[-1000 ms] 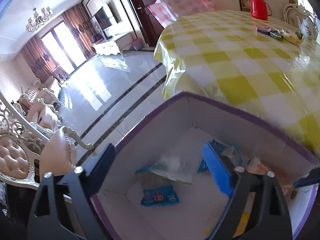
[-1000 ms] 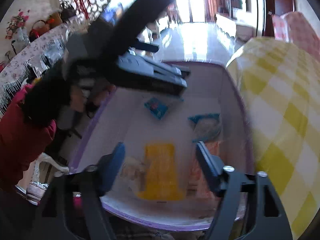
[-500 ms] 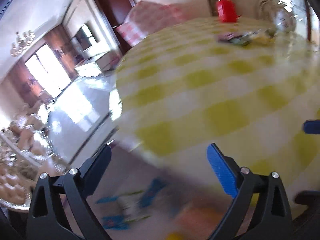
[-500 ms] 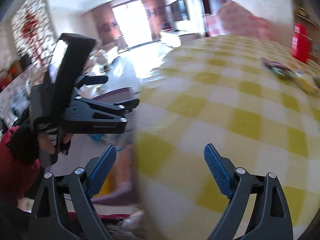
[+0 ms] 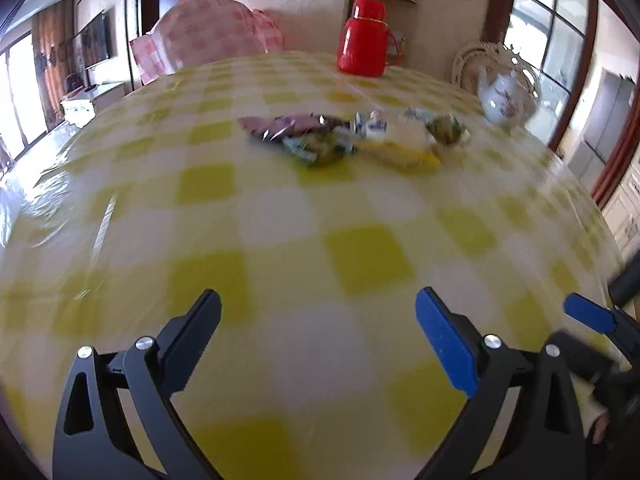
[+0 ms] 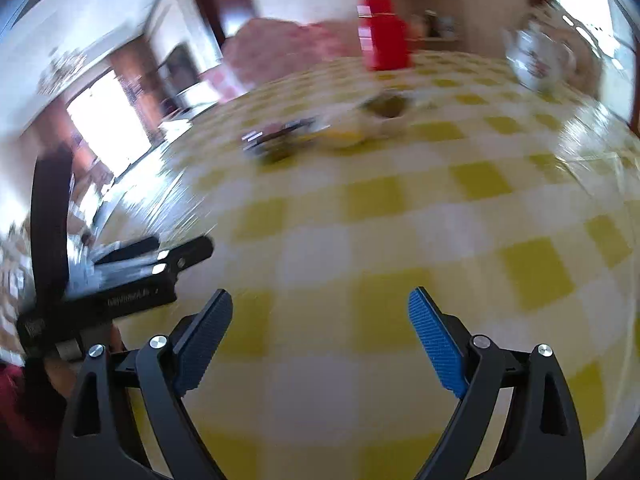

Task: Organize snacks
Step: 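Return both tools to the table toward the remaining snacks, then grasp the green garlic snack bag with the right gripper while the left gripper grasps the round white pastry bag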

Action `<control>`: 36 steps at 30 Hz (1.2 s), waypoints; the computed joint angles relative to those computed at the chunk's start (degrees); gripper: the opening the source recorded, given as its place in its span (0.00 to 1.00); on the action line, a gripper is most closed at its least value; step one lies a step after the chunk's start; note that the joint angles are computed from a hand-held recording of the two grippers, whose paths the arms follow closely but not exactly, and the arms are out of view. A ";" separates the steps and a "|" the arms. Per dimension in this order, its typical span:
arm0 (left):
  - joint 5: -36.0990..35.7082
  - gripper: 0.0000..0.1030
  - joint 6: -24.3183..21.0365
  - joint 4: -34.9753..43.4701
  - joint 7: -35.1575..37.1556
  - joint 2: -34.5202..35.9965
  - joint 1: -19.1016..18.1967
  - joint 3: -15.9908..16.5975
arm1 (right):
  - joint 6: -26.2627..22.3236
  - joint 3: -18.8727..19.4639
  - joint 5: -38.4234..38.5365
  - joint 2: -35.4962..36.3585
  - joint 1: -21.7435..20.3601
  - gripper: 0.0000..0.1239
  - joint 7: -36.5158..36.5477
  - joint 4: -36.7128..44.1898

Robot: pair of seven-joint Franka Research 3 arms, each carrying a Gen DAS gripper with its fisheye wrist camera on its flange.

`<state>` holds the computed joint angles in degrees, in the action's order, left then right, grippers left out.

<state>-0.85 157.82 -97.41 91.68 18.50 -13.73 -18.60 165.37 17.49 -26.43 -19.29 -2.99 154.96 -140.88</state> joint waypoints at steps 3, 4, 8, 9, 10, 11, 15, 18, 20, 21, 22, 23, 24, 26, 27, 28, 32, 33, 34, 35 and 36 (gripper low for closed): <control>1.07 0.95 -2.53 10.25 -4.72 7.31 -2.30 0.82 | 4.19 -5.08 4.76 2.79 -0.75 0.71 -1.79 1.22; 0.89 0.96 -2.11 12.88 -5.87 9.21 -2.54 0.87 | 5.92 -5.47 5.55 4.37 -2.22 0.71 -0.82 2.34; -2.86 0.96 -7.69 20.22 -5.78 14.30 -0.83 -1.89 | 10.33 -10.17 13.03 13.11 -0.37 0.71 -6.19 9.99; -3.32 0.96 -7.83 20.48 -5.37 14.51 -0.72 -2.10 | 11.08 -12.55 18.79 15.91 2.01 0.71 -11.07 12.76; -5.18 0.96 -5.76 18.93 -3.06 13.94 0.62 -3.75 | 11.25 -13.54 21.61 17.11 3.43 0.71 -13.23 14.27; -7.03 0.96 -4.54 17.90 -0.86 13.58 1.91 -5.26 | 11.32 -14.70 27.46 19.40 4.85 0.71 -18.75 17.02; -10.16 0.96 -2.05 16.22 -0.04 12.85 2.59 -5.65 | 8.85 -18.45 26.33 26.15 7.45 0.71 -22.40 26.81; -10.92 0.96 -2.06 16.41 0.19 12.97 2.61 -5.64 | 5.49 -19.92 24.47 29.63 9.33 0.69 -28.73 31.92; -11.54 0.96 -1.71 16.26 0.80 12.91 2.84 -6.03 | 1.48 -22.35 20.26 30.40 11.99 0.60 -30.31 33.24; -11.83 0.96 -1.51 15.92 1.02 12.73 2.99 -6.13 | -0.59 -23.03 18.55 30.23 12.84 0.51 -31.01 33.20; -12.12 0.96 -1.34 15.68 1.25 12.58 3.12 -6.26 | -3.69 -21.73 20.33 29.15 12.19 0.32 -35.12 32.25; -12.57 0.96 -1.15 15.34 1.73 12.39 3.43 -6.58 | -3.59 -20.55 23.37 28.02 11.43 0.30 -38.21 30.67; -12.74 0.96 -1.17 15.53 1.96 12.53 3.45 -6.61 | -1.42 -18.94 29.21 25.78 10.67 0.30 -43.87 27.38; -12.88 0.96 -1.30 15.63 2.20 12.56 3.40 -6.51 | -1.49 -17.00 34.03 21.53 10.14 0.31 -52.44 23.03; -12.94 0.96 -1.28 15.58 2.33 12.52 3.39 -6.48 | -2.02 -17.12 33.49 20.37 10.47 0.31 -53.23 22.16; -12.87 0.96 -1.16 15.49 2.34 12.42 3.27 -6.32 | -1.19 -17.49 29.76 18.70 10.62 0.35 -50.35 20.62; -13.43 0.96 -0.87 15.17 2.65 12.24 3.47 -6.52 | -0.42 -17.58 13.53 18.20 8.07 0.55 -34.05 20.98; -13.60 0.96 -0.62 15.05 2.66 12.19 3.53 -6.56 | -1.01 -17.75 15.25 18.87 8.15 0.55 -34.99 21.79; -13.77 0.96 -0.29 14.83 2.51 12.06 3.56 -6.53 | -1.73 -17.92 15.37 19.58 8.21 0.55 -34.81 22.60; -14.00 0.96 -0.07 14.74 2.55 12.03 3.68 -6.67 | -2.91 -18.21 12.63 20.19 8.32 0.55 -32.54 23.38; -14.16 0.96 0.11 14.57 2.64 11.96 3.79 -6.79 | -4.30 -18.50 10.71 20.59 8.58 0.55 -30.88 23.92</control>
